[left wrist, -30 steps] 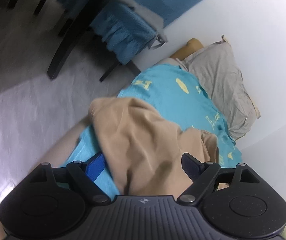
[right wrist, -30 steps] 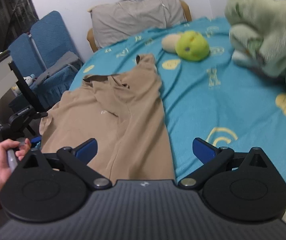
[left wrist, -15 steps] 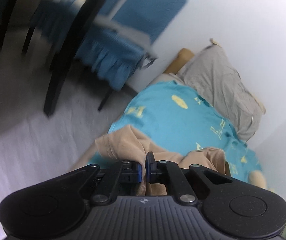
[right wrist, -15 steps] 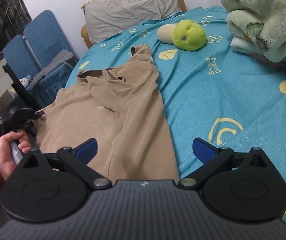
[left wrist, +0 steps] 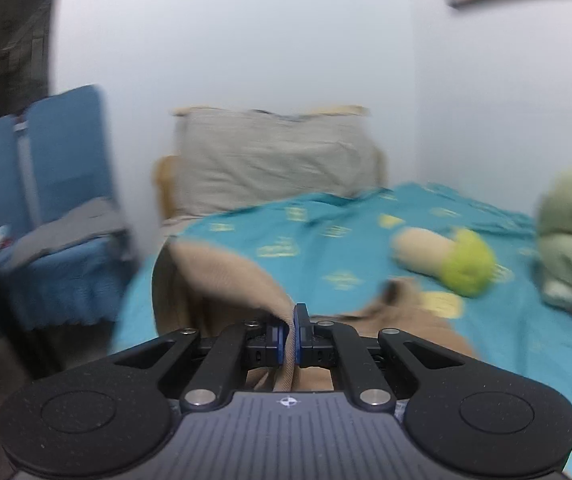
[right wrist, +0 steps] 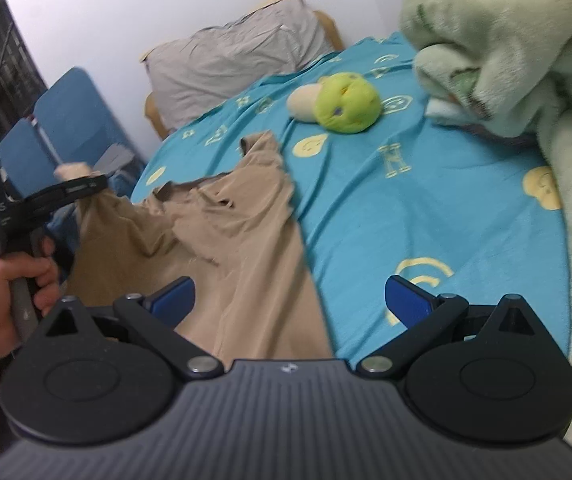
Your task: Fold clothes
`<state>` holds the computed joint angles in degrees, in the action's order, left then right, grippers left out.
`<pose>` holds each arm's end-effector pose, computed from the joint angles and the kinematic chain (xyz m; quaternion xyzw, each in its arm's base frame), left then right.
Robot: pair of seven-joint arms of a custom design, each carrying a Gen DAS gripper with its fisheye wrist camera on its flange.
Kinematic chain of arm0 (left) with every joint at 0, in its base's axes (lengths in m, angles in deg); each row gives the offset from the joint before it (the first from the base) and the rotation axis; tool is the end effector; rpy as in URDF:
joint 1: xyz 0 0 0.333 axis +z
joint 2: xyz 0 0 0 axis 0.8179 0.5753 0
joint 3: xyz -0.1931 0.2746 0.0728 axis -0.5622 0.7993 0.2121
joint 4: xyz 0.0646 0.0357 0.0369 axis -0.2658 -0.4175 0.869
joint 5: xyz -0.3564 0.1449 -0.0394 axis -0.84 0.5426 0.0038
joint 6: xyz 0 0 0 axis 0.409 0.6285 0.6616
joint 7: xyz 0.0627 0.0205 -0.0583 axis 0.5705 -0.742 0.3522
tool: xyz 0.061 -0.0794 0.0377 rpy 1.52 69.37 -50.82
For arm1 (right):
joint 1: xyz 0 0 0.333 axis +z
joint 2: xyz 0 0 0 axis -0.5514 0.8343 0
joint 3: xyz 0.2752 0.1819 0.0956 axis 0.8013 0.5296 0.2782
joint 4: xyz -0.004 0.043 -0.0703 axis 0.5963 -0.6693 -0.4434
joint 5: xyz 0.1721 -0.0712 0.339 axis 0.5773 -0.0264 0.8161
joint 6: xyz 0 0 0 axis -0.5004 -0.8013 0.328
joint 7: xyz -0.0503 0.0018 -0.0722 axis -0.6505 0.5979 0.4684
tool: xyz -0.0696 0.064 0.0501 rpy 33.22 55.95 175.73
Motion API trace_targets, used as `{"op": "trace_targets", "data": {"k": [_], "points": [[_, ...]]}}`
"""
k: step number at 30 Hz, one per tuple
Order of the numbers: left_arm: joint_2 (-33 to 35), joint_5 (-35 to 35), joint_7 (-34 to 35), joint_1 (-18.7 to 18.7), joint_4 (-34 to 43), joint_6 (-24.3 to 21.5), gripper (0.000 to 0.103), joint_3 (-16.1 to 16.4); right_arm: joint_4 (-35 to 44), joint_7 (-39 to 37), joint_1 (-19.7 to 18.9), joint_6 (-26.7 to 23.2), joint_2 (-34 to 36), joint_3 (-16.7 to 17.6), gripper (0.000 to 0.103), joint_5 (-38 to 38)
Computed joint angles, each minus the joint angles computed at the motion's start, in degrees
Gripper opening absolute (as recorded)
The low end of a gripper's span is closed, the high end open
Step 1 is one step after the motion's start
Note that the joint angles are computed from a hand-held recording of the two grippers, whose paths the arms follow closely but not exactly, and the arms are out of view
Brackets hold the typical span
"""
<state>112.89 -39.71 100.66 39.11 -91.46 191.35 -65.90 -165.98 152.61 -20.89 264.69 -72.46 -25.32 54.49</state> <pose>0.7378 -0.2707 0.5872 -0.5187 0.6647 -0.3841 0.3763 0.5628 0.1888 0.5600 -0.5215 0.7124 -0.1936 0.4279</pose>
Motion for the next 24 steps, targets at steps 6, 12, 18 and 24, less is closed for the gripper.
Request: {"op": "trace_targets", "data": {"k": [6, 12, 18, 24], "points": [[7.7, -3.85, 3.29, -3.81, 8.31, -5.94, 0.009, -2.44, 0.77, 12.68, -0.86, -1.89, -0.29, -1.45, 0.103, -11.75], [2.46, -10.12, 4.78, -0.7, -2.08, -3.67, 0.055, -6.76, 1.41, 12.87, -1.46, -0.7, 1.08, -1.36, 0.103, -10.97], [-17.67, -22.58, 3.76, 7.98, -27.33, -6.8, 0.07, -12.68, 0.78, 9.93, -1.51, 0.86, 0.91, -1.17, 0.103, -7.52], [-36.38, -35.2, 1.09, 9.11, -43.57, -20.91, 0.075, -9.79, -1.49, 8.17, -1.58, 2.33, -1.54, -0.92, 0.103, -5.21]]}}
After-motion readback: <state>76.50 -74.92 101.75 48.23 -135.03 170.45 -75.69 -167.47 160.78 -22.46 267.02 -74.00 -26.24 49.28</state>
